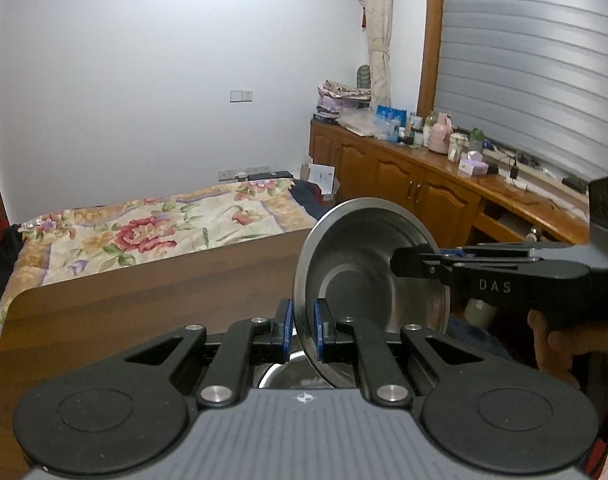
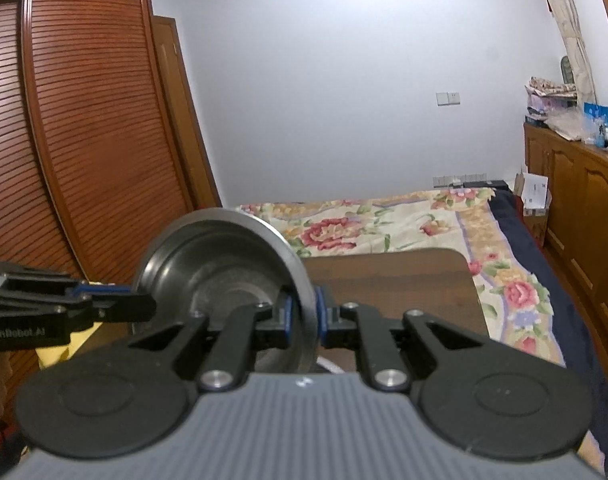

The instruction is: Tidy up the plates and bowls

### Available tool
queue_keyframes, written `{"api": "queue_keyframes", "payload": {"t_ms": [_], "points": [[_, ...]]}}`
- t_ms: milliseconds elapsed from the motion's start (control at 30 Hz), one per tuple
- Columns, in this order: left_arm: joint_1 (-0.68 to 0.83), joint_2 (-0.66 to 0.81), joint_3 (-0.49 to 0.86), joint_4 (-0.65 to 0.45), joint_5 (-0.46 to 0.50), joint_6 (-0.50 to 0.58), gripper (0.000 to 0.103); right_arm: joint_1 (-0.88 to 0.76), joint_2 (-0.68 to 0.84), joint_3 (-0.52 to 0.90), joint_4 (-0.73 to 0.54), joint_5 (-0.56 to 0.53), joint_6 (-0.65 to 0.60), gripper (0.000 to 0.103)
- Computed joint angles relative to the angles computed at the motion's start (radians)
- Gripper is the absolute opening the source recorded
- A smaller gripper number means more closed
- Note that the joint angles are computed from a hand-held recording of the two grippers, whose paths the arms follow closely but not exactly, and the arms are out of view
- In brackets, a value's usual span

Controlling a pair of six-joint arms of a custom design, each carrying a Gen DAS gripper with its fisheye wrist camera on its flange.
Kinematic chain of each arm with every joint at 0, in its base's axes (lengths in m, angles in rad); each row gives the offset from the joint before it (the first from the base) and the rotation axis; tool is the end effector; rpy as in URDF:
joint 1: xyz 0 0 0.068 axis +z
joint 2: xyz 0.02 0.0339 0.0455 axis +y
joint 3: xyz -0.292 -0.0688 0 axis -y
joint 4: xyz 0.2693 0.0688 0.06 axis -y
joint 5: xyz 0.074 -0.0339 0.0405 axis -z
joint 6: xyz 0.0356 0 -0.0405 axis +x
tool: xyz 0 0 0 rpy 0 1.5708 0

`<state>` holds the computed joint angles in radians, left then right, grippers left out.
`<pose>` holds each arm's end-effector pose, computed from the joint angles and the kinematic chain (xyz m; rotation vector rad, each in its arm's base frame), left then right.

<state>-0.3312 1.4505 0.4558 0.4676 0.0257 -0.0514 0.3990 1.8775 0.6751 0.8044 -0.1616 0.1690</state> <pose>0.2614 -0.0908 0.1551 0.3094 2.0853 -0.2571 0.3311 0.1458 0.1200 -0.3361 1.9730 0.5274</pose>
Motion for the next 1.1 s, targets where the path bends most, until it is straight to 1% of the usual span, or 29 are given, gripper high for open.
{"api": "queue_keyframes", "payload": {"t_ms": [133, 200, 300, 467, 767, 867, 1033, 1100], "points": [[-0.007, 0.064, -0.037, 0.078, -0.013, -0.034, 0.012, 0.004, 0.046, -0.015, 0.045, -0.005, 0.037, 0.015], [-0.006, 0.106, -0.052, 0.116, -0.018, -0.040, 0.012, 0.019, 0.079, -0.020, 0.076, 0.015, 0.032, 0.015], [0.010, 0.158, -0.065, 0.159, -0.006, -0.044, 0.012, 0.024, 0.128, -0.012, 0.100, 0.005, 0.054, 0.015], [0.025, 0.188, -0.073, 0.180, 0.003, -0.051, 0.012, 0.037, 0.185, 0.000, 0.126, 0.004, 0.080, 0.015], [0.024, 0.252, -0.059, 0.208, 0.006, -0.044, 0.012, 0.043, 0.202, -0.006, 0.136, 0.015, 0.083, 0.015], [0.019, 0.279, -0.056, 0.222, -0.002, -0.047, 0.012, 0.045, 0.214, 0.001, 0.130, 0.025, 0.080, 0.015], [0.016, 0.301, -0.040, 0.216, -0.012, -0.052, 0.012, 0.048, 0.242, 0.020, 0.122, 0.032, 0.087, 0.015], [0.003, 0.313, -0.027, 0.210, -0.030, -0.061, 0.012, 0.049, 0.248, 0.028, 0.114, 0.032, 0.093, 0.015]]}}
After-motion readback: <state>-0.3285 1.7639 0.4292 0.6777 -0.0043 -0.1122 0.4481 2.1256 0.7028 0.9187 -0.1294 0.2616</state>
